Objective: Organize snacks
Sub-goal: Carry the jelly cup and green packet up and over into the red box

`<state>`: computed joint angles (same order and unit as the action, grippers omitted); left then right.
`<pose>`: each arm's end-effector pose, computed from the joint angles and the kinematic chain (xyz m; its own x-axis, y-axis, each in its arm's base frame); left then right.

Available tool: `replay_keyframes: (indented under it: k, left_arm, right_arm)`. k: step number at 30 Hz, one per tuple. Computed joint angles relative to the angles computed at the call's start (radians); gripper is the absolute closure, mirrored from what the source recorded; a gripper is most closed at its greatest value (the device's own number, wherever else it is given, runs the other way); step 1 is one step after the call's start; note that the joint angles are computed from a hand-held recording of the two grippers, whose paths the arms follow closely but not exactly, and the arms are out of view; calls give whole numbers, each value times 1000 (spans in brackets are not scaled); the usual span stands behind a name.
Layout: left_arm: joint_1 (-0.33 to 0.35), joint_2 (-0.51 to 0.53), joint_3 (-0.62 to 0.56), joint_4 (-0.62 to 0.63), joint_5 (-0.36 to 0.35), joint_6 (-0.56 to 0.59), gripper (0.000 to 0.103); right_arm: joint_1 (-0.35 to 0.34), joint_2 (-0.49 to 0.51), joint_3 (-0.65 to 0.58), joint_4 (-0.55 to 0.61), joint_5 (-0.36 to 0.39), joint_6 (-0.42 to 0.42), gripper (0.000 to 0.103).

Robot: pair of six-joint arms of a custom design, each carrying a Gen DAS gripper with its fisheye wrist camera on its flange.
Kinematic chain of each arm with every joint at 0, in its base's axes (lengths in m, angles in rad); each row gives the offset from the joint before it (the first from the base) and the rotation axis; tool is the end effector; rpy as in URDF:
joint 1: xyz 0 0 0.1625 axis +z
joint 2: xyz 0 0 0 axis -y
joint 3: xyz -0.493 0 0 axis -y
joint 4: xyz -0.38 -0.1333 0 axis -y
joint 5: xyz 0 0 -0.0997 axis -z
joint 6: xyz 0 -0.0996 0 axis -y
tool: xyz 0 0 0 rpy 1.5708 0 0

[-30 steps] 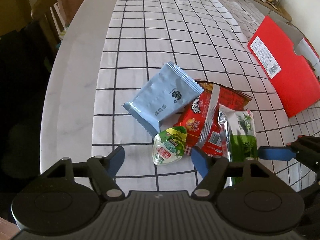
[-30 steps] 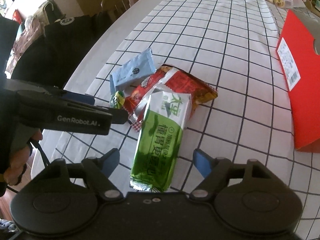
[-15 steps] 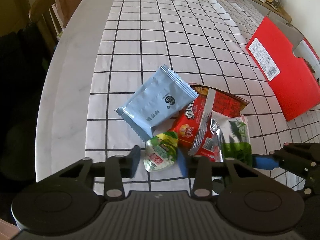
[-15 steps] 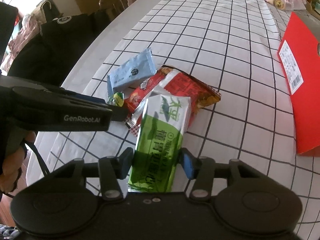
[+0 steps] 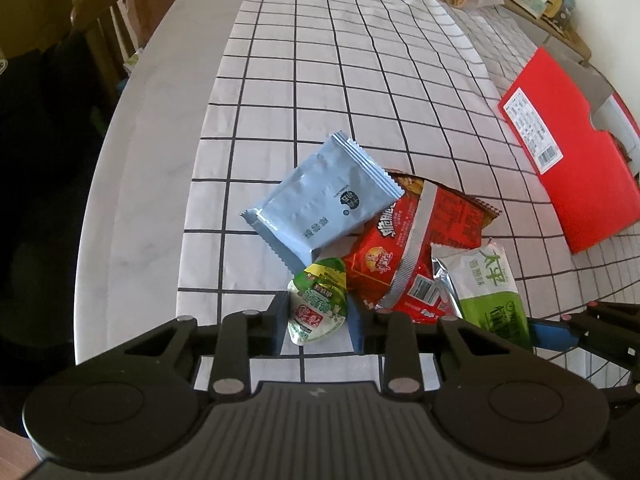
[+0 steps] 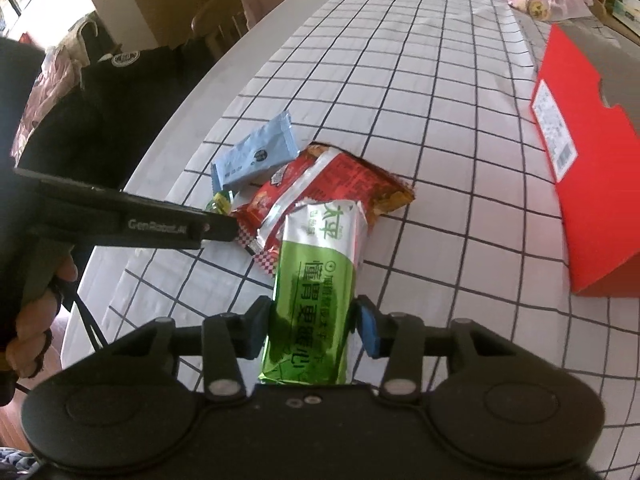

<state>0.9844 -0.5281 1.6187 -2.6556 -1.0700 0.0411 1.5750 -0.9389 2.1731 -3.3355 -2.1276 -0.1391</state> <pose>-0.2368 -0.6838 -0.0140 -0.7058 0.5215 -0.4795 0.5828 0.8122 0.0255 0.0830 -0.5451 0.1791 -0.8414 0.1417 0.5216 -0.1215 0.8908 -0.4379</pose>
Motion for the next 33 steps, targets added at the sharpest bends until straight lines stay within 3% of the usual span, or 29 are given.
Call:
replay_keyframes:
  k: [17,33]
  left_arm:
    - [-39,-79,57,-10,-61,-66,74]
    - [-148,-70,42,-49,-119,-60,74]
  right_arm:
    - [6,-115,88,-127,11,24,62]
    - [-12,-277,143,-241,25,-38,62]
